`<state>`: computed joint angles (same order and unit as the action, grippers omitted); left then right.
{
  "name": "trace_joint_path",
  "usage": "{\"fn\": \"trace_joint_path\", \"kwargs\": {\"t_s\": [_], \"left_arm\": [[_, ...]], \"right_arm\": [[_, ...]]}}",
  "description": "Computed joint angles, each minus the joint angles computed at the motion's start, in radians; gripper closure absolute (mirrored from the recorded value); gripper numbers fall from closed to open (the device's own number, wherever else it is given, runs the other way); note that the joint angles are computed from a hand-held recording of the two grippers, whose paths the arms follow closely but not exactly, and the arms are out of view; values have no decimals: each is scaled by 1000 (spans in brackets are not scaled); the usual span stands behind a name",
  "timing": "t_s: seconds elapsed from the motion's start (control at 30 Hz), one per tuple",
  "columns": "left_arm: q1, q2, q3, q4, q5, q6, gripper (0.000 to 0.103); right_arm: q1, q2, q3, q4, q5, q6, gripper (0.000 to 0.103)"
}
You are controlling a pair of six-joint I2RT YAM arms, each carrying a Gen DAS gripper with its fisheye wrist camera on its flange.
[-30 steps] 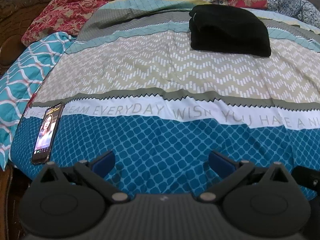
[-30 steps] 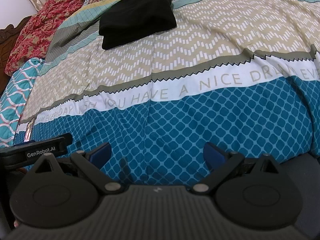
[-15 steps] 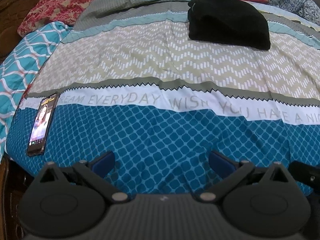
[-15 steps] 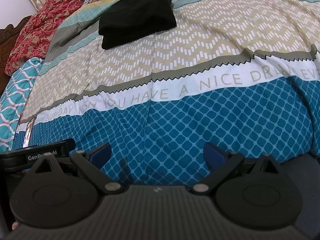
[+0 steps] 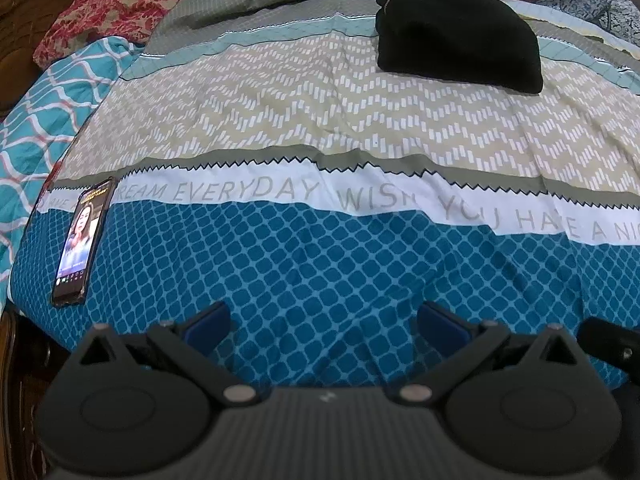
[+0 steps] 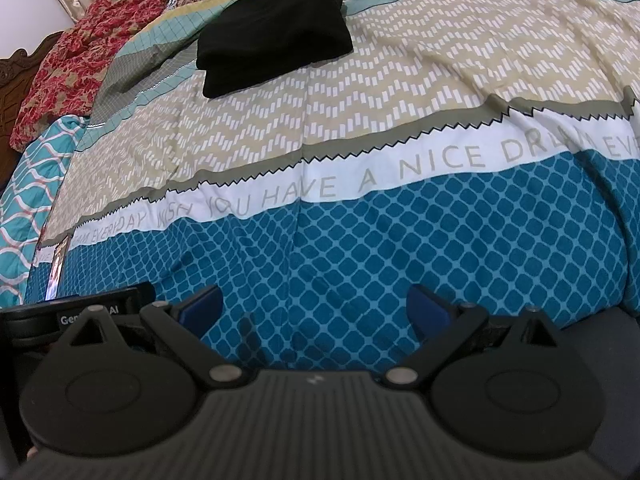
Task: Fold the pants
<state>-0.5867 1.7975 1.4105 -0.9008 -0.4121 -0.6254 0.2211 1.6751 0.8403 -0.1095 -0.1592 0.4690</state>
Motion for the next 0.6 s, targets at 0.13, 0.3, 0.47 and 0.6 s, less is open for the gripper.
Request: {"fn": "trace_joint_path", "kwargs": {"t_s": [0.13,0.3,0.47,0.6], "left_arm": [[1,0,-2,2,4,4,0],[-3,2,0,0,6,2,0],[-3,4,1,-4,11,1,0],[-3,8,4,-7,18,5,0]], "right_arm": [[0,0,1,-1,0,0,3],[0,0,1,-1,-1,0,3],[0,-1,0,-1,-1,0,3],[0,-2,-2,-1,-1,1,3]]}}
